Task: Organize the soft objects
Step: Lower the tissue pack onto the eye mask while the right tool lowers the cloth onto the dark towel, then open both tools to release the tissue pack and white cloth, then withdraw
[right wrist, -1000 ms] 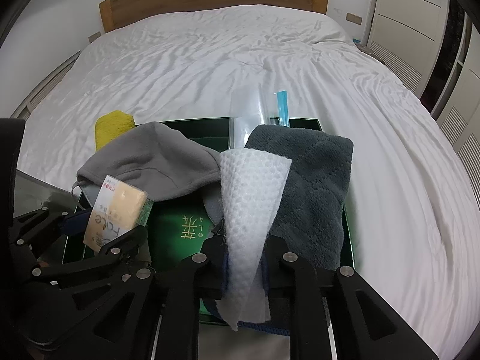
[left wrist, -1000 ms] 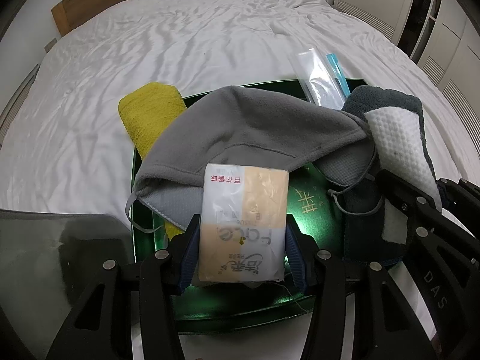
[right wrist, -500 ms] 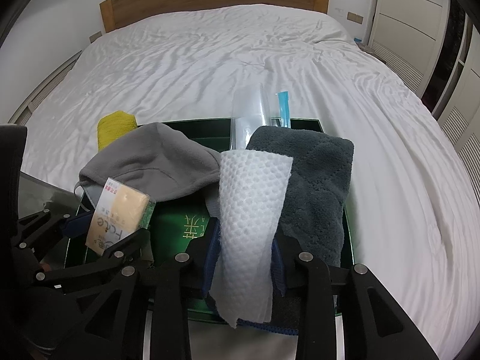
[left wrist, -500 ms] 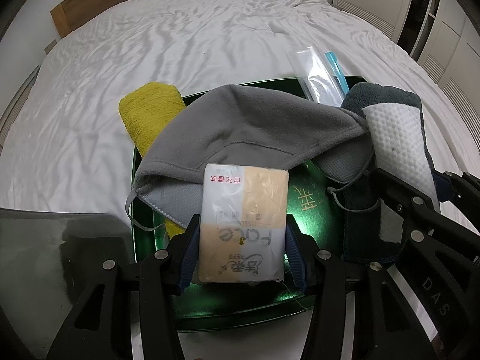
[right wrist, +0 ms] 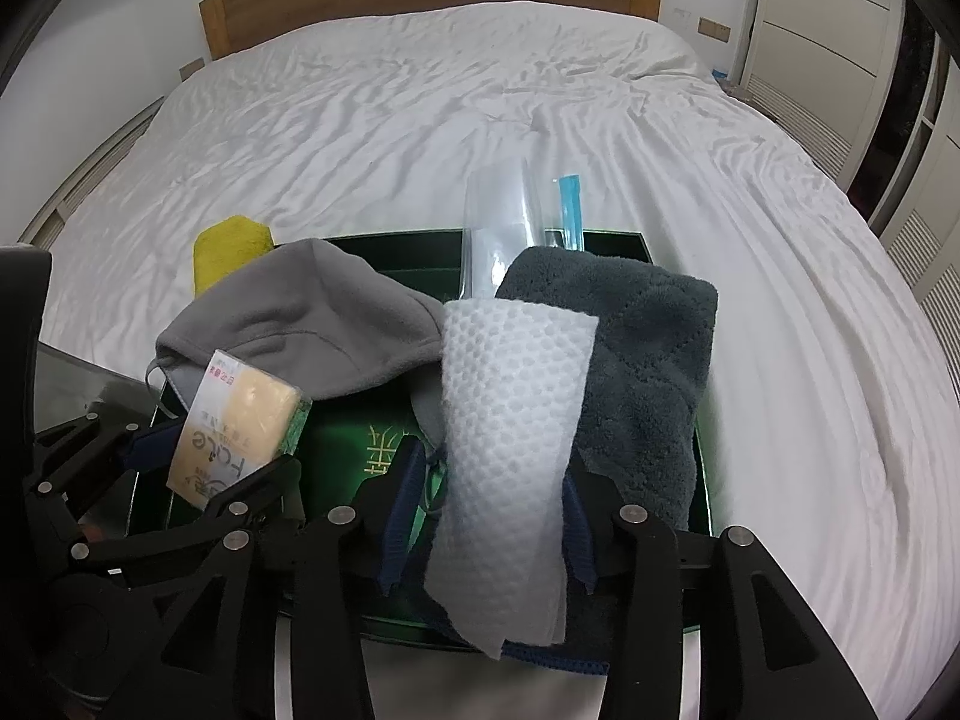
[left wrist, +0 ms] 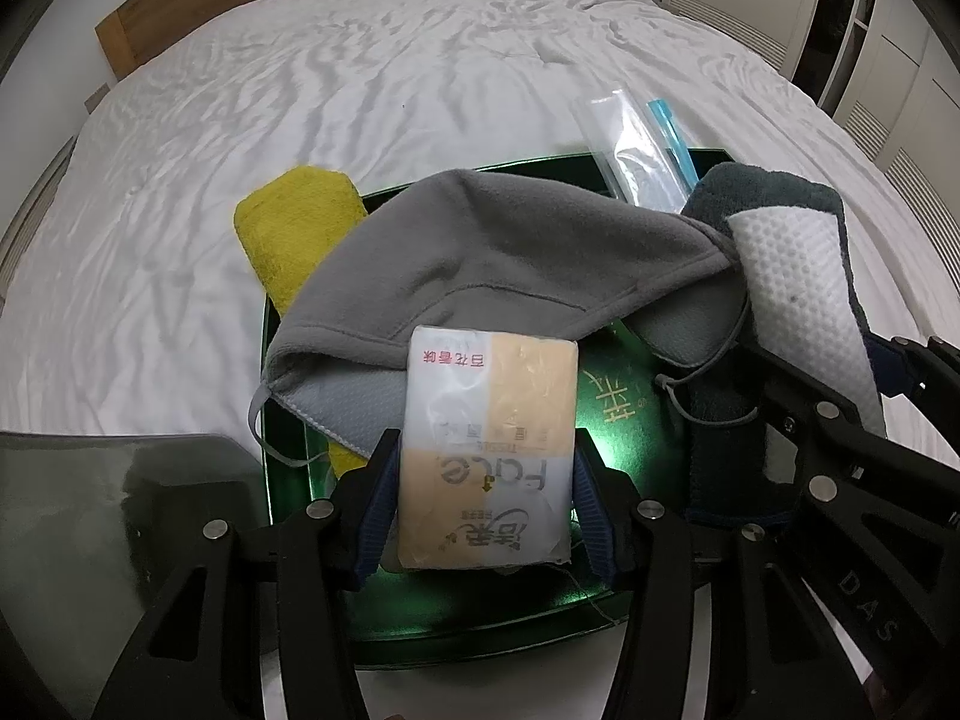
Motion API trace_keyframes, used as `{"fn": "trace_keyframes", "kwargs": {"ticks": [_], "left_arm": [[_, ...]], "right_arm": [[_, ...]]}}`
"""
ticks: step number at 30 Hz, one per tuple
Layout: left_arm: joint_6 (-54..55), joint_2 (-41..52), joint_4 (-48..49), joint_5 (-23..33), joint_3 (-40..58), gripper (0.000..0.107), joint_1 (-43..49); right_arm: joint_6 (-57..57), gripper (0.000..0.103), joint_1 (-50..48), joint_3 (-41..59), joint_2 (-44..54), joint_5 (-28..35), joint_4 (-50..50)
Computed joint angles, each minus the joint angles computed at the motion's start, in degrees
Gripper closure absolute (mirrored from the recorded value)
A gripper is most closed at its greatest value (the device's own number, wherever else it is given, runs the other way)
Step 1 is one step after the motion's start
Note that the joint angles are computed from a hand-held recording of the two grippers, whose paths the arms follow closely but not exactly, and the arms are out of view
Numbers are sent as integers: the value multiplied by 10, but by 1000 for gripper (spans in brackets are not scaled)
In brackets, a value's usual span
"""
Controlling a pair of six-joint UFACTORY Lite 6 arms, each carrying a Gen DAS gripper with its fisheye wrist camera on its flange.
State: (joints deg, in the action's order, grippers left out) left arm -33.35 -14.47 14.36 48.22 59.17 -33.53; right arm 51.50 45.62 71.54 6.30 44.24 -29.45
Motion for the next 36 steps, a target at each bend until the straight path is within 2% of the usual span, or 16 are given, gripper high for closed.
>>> {"fn": "trace_keyframes", "kwargs": {"ticks": [4,6,14,20,23,33,36], "left_arm": [[4,3,0,-2,1,55,1],[-1,2,10,-2,-3,49,-1],[19,5,2,-8,-7,40,10],[10,11,21,-10,-16,29,7],[9,15,20,-8,-19,28,4],[8,10,30,-2,-13,28,1],[3,4,33,4,-9,28,-6]], "right_arm": [[6,49,4,10,5,5,-9],[10,46,7,13,7,7,-14],[19,40,11,15,14,6,-20],[27,28,12,15,20,0,-30],[34,25,11,9,19,-7,-35],[94,2,26,-20,-20,-2,-90],[111,0,39,-24,-34,12,-105]]}}
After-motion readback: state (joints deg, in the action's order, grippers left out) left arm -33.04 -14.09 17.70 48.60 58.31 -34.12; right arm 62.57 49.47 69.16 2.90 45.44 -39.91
